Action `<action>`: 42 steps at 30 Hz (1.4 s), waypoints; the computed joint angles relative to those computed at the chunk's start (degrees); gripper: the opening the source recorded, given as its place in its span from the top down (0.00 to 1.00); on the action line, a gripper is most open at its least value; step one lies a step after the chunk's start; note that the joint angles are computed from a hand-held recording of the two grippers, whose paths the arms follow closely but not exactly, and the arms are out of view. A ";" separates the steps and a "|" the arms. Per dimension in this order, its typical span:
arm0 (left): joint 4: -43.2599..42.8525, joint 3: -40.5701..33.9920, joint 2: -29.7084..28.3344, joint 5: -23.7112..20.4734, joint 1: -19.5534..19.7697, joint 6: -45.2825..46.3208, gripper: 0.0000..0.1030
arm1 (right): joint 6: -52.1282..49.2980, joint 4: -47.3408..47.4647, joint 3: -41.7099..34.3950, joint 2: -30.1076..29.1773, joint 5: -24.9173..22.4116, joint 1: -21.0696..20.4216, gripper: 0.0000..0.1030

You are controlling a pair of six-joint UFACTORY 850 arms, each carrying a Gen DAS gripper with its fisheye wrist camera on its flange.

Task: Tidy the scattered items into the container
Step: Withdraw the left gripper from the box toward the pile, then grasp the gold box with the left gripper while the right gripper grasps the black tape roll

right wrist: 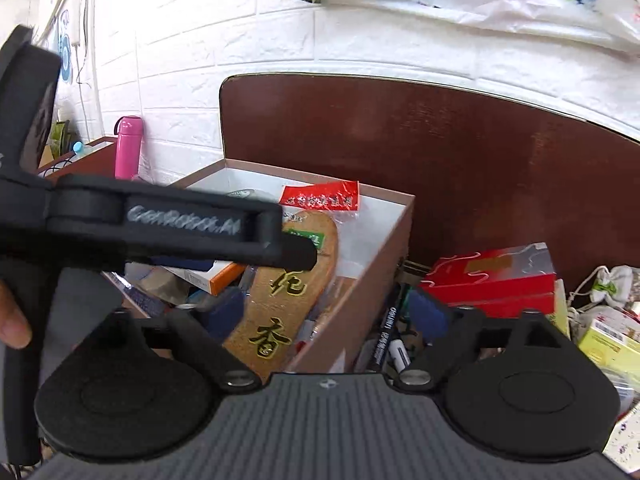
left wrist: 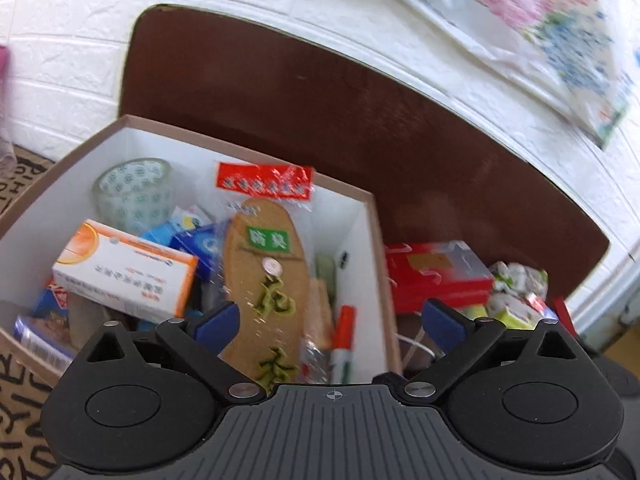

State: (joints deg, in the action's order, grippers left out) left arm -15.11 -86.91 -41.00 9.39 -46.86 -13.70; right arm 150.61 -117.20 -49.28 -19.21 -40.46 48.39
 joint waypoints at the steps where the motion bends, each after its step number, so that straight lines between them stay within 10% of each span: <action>1: 0.16 0.62 0.41 0.37 -0.45 0.86 0.00 | 0.57 -0.25 0.83 0.78 -0.22 0.11 0.05; 26: -4.06 10.69 0.67 13.98 -13.51 4.71 0.00 | 9.52 18.56 17.98 7.19 -13.59 13.40 0.01; 42: -16.64 5.29 -6.40 14.77 -12.26 7.31 0.16 | 6.67 19.66 18.60 4.73 -14.05 7.21 0.21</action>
